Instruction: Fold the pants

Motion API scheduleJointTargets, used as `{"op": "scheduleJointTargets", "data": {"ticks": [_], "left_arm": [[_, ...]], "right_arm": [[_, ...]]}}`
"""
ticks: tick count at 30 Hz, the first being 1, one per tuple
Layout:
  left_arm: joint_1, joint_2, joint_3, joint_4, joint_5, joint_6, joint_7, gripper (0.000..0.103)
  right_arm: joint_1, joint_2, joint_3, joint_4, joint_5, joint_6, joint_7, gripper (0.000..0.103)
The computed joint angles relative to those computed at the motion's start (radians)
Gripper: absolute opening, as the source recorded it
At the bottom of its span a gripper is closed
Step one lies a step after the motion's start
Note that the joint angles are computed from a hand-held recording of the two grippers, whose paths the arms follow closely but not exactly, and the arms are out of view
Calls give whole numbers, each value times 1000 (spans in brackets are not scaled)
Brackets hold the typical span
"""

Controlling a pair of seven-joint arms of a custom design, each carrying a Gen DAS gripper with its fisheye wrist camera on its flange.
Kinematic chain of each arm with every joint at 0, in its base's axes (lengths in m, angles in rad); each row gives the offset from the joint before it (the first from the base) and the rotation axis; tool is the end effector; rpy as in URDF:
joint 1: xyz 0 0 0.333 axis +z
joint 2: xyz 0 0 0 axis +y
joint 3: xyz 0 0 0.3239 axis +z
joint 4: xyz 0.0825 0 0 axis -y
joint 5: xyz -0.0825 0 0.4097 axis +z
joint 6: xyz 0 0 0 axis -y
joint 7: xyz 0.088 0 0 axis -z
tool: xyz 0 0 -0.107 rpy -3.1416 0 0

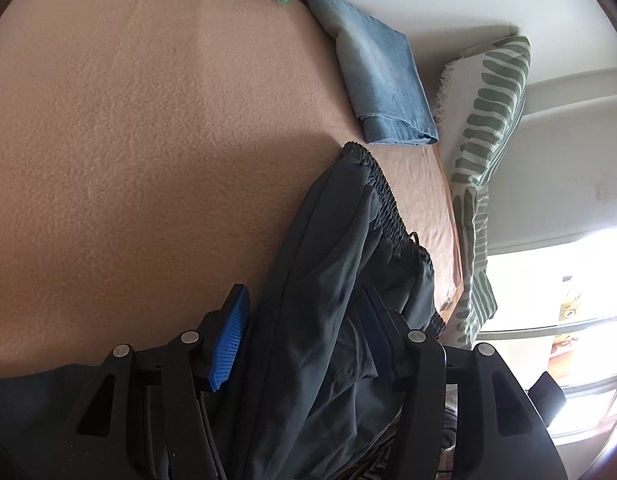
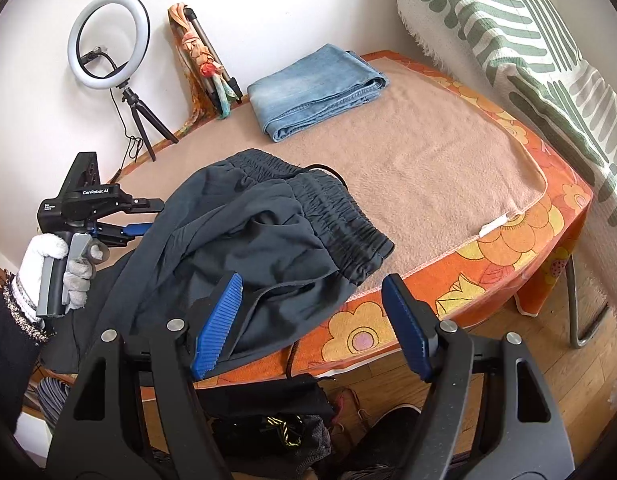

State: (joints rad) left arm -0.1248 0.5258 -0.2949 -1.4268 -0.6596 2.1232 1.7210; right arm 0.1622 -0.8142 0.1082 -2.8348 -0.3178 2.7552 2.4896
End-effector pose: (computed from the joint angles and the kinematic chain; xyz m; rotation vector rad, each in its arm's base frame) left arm 0.6925 -0.2924 0.4311 1.6084 -1.9865 0.7815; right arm 0.3465 0.1093 0.4867 -1.3489 2.0392 -0.5623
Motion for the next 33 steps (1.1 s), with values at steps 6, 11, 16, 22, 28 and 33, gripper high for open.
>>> {"op": "scheduleJointTargets", "data": {"ticks": [6,11,16,22,28,33], "left_arm": [[-16,50,-3,45,12,-28,-28,55],[-3,83,-31,71,-45,-8,-27,52],[-10,46,-57,12,-88,125,93,7],[-25,-46,-71,-60,-98,199,227,6],[-57,-181,-89,-207,-144,221,440,6],[-111,-251,-73,-331,-152,230,568,6]], "right_arm": [[-6,27,-43,-26,28,49,-13,75],[-19,38,-47,-30,34,78,-31,75],[-32,29,-42,-42,39,96,-38,75],[-21,6,-83,-63,66,100,-61,60],[43,25,-181,-52,144,187,-145,58],[210,80,-344,7,265,269,-275,58]]}}
